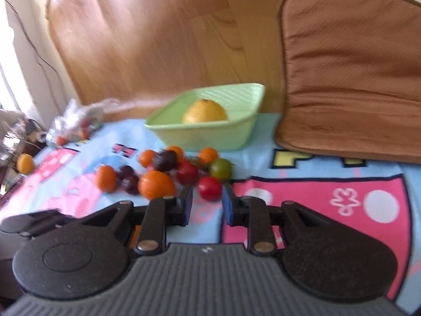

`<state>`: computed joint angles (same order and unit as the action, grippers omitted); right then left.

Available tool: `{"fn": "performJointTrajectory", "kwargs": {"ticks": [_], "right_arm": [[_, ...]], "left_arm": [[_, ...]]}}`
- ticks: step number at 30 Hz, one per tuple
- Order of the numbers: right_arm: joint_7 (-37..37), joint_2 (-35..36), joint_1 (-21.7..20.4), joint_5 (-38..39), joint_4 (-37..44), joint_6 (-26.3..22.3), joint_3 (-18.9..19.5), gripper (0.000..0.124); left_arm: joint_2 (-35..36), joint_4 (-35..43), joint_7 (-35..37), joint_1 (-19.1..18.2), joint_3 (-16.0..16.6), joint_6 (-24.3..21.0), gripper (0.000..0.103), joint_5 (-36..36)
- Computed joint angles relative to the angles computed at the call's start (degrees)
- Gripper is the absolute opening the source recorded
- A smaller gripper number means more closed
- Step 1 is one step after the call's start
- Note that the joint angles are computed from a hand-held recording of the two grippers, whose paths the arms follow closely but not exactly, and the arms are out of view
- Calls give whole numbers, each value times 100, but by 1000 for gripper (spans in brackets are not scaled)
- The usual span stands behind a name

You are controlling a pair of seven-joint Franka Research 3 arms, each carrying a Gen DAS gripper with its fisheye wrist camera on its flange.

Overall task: Organize fruits
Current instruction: 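Grasp a mandarin with the left tool while the right tool grasps a green tomato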

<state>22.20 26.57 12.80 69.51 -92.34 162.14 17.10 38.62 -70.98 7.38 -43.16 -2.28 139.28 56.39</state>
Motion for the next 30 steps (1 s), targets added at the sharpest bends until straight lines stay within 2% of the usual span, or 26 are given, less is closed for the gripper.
{"fn": "performJointTrajectory", "kwargs": {"ticks": [2,3,8,13,15,16,18,21,25,30], "right_arm": [[99,1,17,-50,-11,-94,-12,28],[251,24,39,-124,15,-179,-40,28],[907,168,93,-473,223,-569,-92,28],[1003,203,92,-608,260,-891,-21,30],[1255,249,168,-841,309,-1108,-96,33],[1295,236,230,-927,259,-1029,-118,33],[960,129,245,-790,61,-671,-16,31],[783,-119,223,-594,-265,-479,62,30],[-690,-780,98,529,-1126,-113,286,30],[-2286,-1234,340,1679,-1750,318,212,31]], "left_arm": [[125,188,136,45,-36,-68,49,-140],[139,200,131,47,-8,-19,38,-128],[-70,-128,-79,-6,67,82,37,-33],[-752,-1151,-712,34,-13,199,37,380],[-967,-1443,-919,88,-106,93,37,520],[-1065,-1583,-1032,108,-145,36,37,622],[-1212,-1801,-1242,176,-241,-47,37,783],[-1411,-2078,-1445,332,-407,-25,37,929],[-1559,-2325,-1570,459,-578,154,37,1152],[-1624,-2456,-1714,475,-677,124,38,1482]]}}
